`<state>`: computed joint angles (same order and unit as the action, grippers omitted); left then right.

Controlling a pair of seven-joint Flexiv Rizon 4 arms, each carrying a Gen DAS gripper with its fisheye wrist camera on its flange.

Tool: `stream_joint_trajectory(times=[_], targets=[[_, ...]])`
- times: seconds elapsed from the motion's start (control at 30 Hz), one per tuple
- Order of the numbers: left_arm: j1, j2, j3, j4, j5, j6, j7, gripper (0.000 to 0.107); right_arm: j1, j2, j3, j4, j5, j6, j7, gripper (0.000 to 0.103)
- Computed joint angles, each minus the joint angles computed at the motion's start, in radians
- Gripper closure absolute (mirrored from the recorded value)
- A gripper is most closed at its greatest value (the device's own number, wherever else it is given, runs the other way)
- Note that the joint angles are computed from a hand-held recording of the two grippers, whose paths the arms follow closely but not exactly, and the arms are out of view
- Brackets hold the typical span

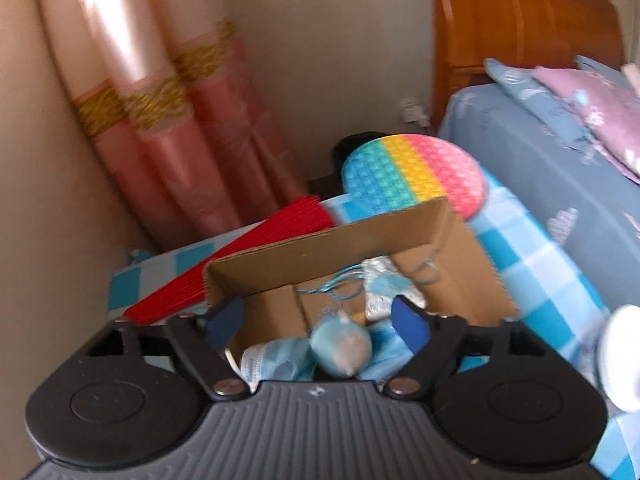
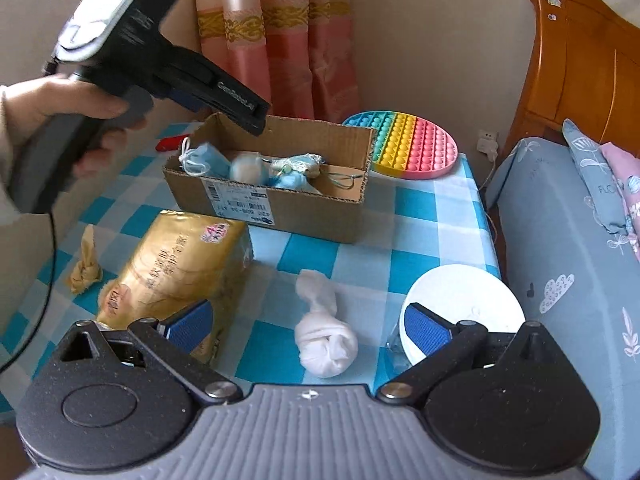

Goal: Organize soft objects
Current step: 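Move the right tool to the white cloth bundle and close on it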

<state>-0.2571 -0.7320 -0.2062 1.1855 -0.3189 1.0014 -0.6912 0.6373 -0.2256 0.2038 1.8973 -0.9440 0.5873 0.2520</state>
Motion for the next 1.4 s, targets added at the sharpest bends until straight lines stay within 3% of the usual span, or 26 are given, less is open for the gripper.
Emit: stream_joint_trajectory(times=[0.13, 0.2, 0.33, 0.57, 0.77, 0.93, 1.03, 1.17, 1.4], targets=[[0.029, 0.032, -0.015, 0.053, -0.026, 0.02, 0.007, 0.022, 0.002, 0.003, 0.0, 0.002, -0.018, 0.001, 0.005, 0.0], [0.065, 0.074, -0.046, 0.125, -0.064, 0.048, 0.045, 0.01, 0.001, 0.002, 0.0, 0.003, -0.022, 0.008, 0.008, 0.0], [0.123, 0.143, -0.097, 0.249, -0.155, 0.119, 0.128, 0.009, 0.004, -0.005, 0.001, -0.002, -0.019, 0.014, 0.003, 0.0], [0.211, 0.261, -0.176, 0.474, -0.385, 0.27, 0.292, 0.008, 0.014, -0.002, 0.0, 0.001, -0.036, 0.016, 0.01, 0.0], [0.232, 0.318, -0.173, 0.596, -0.536, 0.343, 0.343, 0.008, 0.011, 0.011, 0.004, 0.029, -0.074, 0.037, 0.032, 0.0], [0.254, 0.363, -0.225, 0.706, -0.768, 0.473, 0.501, 0.005, 0.009, 0.018, 0.014, 0.062, -0.089, 0.051, 0.022, 0.0], [0.232, 0.373, -0.188, 0.735, -0.817, 0.474, 0.521, 0.005, 0.002, 0.024, 0.015, 0.085, -0.104, 0.083, 0.027, 0.0], [0.199, 0.366, -0.177, 0.758, -0.935, 0.549, 0.627, 0.005, 0.01, 0.014, 0.016, 0.085, -0.107, 0.059, 0.021, 0.0], [0.163, 0.346, -0.105, 0.76, -0.92, 0.497, 0.592, 0.005, 0.006, 0.001, 0.008, 0.107, -0.156, 0.108, 0.025, 0.0]])
